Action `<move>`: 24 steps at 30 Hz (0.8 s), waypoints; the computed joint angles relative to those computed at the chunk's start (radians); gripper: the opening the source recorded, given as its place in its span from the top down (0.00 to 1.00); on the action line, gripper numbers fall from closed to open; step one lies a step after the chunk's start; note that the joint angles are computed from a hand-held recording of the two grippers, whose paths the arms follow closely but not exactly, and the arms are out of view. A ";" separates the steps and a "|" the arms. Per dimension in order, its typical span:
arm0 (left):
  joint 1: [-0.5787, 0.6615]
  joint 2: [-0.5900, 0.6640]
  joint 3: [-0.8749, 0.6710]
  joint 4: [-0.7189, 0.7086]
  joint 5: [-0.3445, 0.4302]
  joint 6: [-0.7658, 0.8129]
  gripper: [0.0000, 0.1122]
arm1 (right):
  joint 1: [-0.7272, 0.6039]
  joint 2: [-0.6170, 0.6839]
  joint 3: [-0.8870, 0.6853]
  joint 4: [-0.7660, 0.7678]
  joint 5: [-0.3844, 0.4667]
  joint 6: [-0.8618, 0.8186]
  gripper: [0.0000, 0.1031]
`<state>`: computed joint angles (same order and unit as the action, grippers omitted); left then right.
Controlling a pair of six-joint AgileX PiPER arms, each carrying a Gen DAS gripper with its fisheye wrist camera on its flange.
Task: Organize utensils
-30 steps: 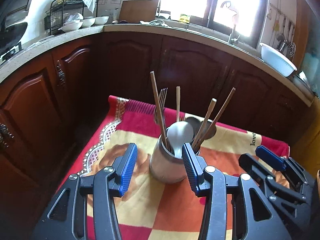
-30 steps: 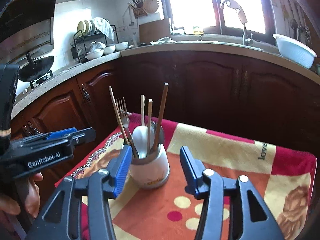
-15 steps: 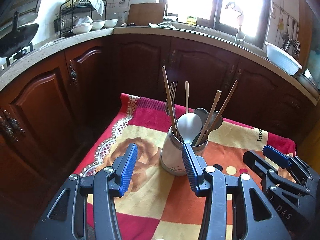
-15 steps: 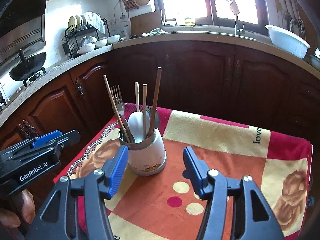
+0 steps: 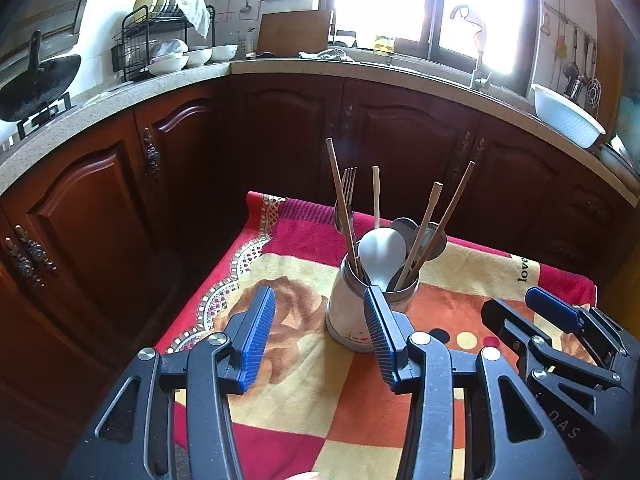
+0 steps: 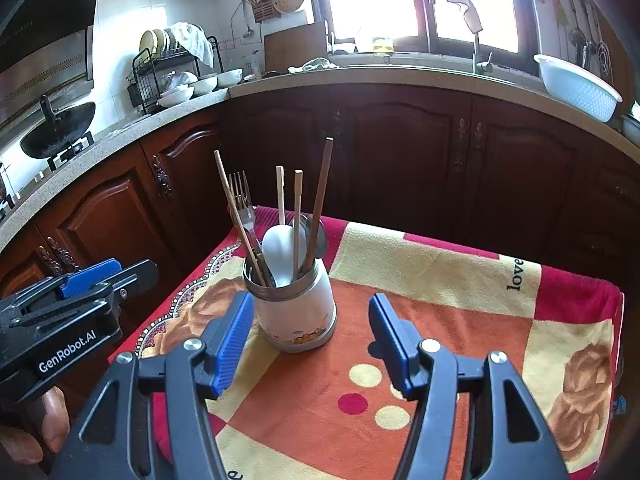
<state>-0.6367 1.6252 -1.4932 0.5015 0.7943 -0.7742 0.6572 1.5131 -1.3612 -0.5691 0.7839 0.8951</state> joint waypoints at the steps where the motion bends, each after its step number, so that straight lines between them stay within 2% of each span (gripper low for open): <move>1: 0.000 0.000 0.000 0.000 0.000 0.000 0.27 | -0.003 0.003 -0.004 0.005 0.002 -0.008 0.39; 24: 0.009 -0.004 0.009 0.003 0.004 0.006 0.27 | 0.005 0.032 -0.043 -0.002 0.018 -0.027 0.39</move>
